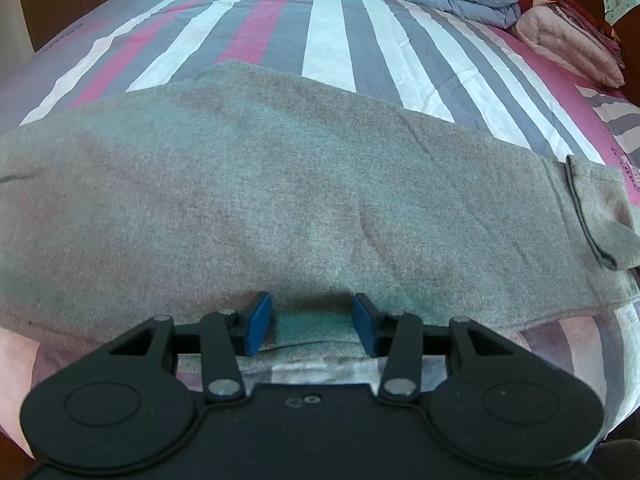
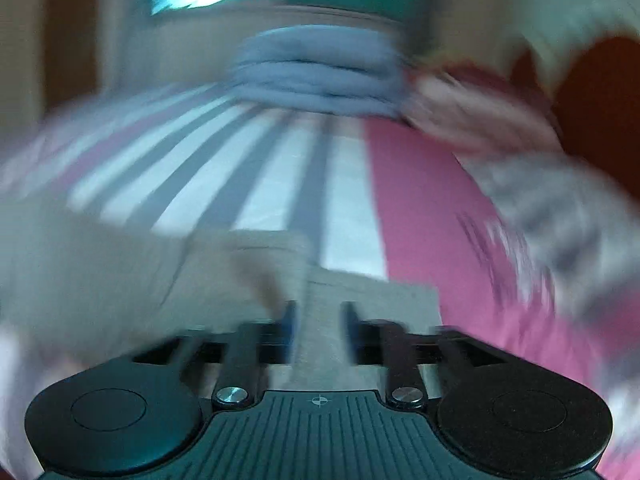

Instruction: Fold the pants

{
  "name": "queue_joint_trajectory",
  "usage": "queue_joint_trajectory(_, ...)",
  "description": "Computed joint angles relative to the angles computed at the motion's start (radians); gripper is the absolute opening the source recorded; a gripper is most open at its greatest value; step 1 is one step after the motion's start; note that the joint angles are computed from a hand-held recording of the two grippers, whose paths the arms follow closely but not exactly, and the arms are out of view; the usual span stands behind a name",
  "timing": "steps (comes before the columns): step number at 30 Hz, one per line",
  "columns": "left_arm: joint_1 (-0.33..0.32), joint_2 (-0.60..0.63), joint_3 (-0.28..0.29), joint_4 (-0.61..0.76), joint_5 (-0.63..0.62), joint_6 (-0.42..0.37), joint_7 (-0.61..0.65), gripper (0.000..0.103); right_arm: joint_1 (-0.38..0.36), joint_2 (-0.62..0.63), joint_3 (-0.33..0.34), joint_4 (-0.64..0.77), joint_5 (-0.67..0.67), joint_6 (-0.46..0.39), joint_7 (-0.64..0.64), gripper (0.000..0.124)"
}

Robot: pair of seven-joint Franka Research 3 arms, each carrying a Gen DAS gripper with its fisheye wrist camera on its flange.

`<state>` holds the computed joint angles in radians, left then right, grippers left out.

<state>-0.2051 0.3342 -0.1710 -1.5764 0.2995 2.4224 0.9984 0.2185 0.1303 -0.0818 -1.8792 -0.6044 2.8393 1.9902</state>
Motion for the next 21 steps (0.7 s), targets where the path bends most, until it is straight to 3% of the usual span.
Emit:
queue_joint_trajectory(2,0.003,0.0,-0.001,0.001,-0.007,0.0,0.003,0.036,0.015,0.008,0.008,-0.001,-0.072,0.033,-0.088,0.078)
queue_joint_trajectory(6,0.005,-0.003,0.0,-0.007,-0.006,0.009,0.005,0.036,0.041,0.026,0.026,0.012,-0.092,-0.016,-0.276,0.077)
queue_joint_trajectory(8,0.007,-0.005,0.0,-0.014,-0.008,0.016,0.007,0.036,0.046,0.037,0.028,0.014,-0.076,-0.025,-0.321,0.054)
queue_joint_trajectory(9,0.007,-0.006,-0.001,-0.015,-0.009,0.017,0.006,0.036,0.051,0.041,0.029,0.012,-0.068,-0.041,-0.337,0.051)
queue_joint_trajectory(12,0.011,-0.009,-0.003,-0.02,-0.017,0.021,0.012,0.036,0.074,0.074,0.02,0.038,-0.11,-0.062,-0.386,0.05)
queue_joint_trajectory(17,0.025,-0.013,-0.009,-0.029,-0.053,0.035,0.033,0.037,0.057,0.053,0.033,-0.034,-0.037,-0.005,-0.641,0.05)
queue_joint_trajectory(21,0.017,-0.003,-0.007,-0.016,-0.046,0.033,0.027,0.047,0.104,0.106,-0.037,0.002,-0.209,-0.005,-0.53,0.05)
